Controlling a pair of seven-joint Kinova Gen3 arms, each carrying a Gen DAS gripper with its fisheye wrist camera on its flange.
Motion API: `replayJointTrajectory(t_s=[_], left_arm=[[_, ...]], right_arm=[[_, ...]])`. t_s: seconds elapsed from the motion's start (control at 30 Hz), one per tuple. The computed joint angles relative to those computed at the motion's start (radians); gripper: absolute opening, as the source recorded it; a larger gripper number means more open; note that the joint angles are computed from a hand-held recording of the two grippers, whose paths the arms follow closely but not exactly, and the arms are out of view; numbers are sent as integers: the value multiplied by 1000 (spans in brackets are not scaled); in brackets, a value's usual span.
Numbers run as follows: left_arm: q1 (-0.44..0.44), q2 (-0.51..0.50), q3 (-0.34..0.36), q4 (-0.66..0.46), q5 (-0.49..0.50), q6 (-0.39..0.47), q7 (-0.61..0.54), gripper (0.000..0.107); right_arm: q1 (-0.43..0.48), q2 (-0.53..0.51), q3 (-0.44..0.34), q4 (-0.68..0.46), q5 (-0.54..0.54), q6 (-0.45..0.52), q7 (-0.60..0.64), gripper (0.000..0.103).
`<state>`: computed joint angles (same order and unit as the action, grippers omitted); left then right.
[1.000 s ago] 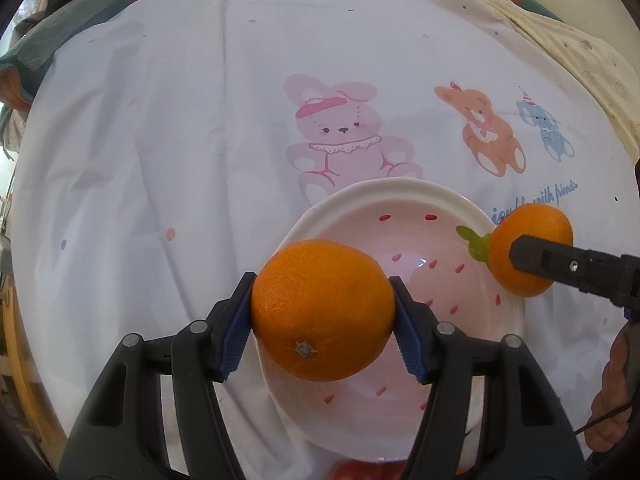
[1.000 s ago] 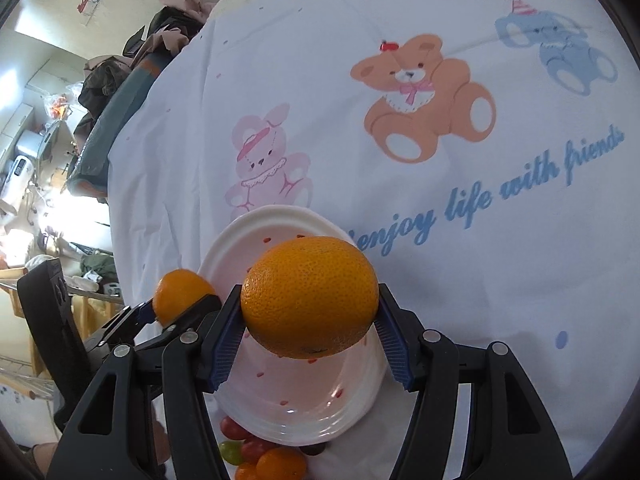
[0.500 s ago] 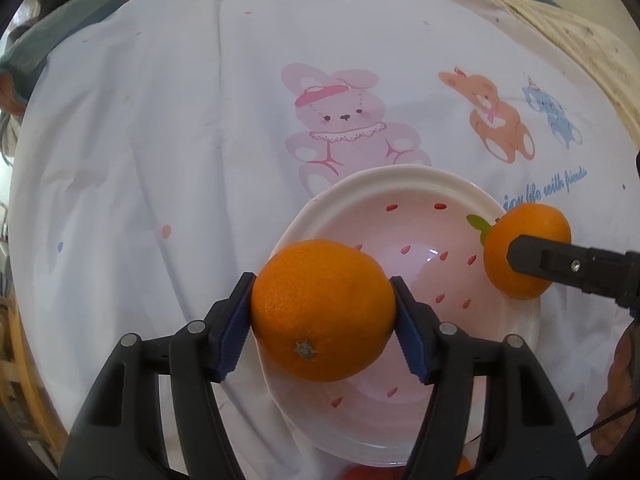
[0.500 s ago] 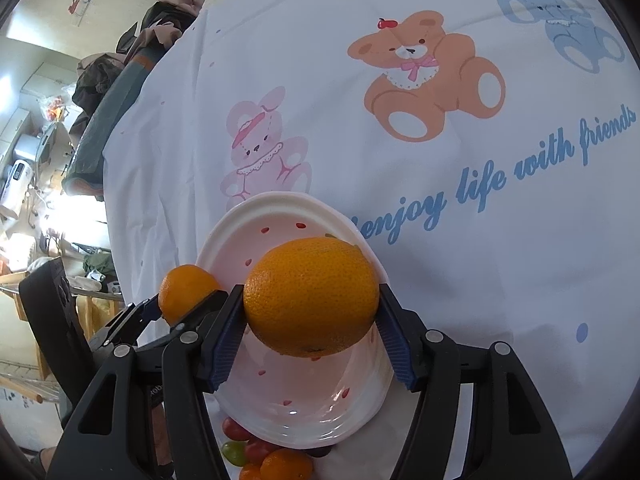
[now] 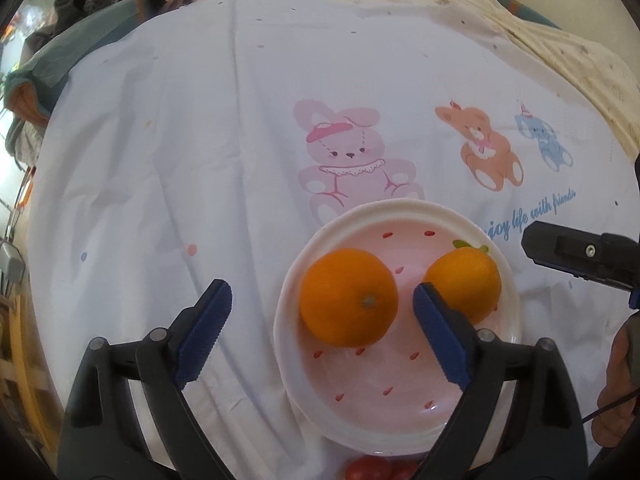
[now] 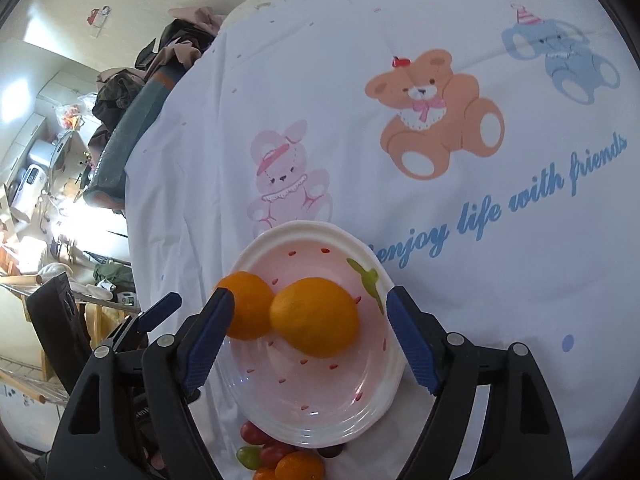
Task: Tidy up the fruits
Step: 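Lower both large oranges onto the plate and open both tools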
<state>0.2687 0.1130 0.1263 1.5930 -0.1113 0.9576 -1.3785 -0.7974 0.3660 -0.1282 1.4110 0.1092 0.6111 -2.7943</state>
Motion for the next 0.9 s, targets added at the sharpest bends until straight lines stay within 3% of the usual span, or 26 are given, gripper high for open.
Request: replayJointTrajectory(t_s=[0.2,0.47,0.57,0.9], left_arm=[[-8,-54,-1,15,4,3,28,90],[-43,-178,12,61,19,-1,23,91],[-58,-223,-3,79,81,28,-16,96],[-103,-353,-11,137,147,124,-55,96]], right_arm=[[-43,-11,15,-32,61,61,-22,83],[-170,-48,23,-88,267,217,-127,96],[-192,-70,4,-76,310,238,-169,96],[-253,-115,-61,-37,408,315,-307,96]])
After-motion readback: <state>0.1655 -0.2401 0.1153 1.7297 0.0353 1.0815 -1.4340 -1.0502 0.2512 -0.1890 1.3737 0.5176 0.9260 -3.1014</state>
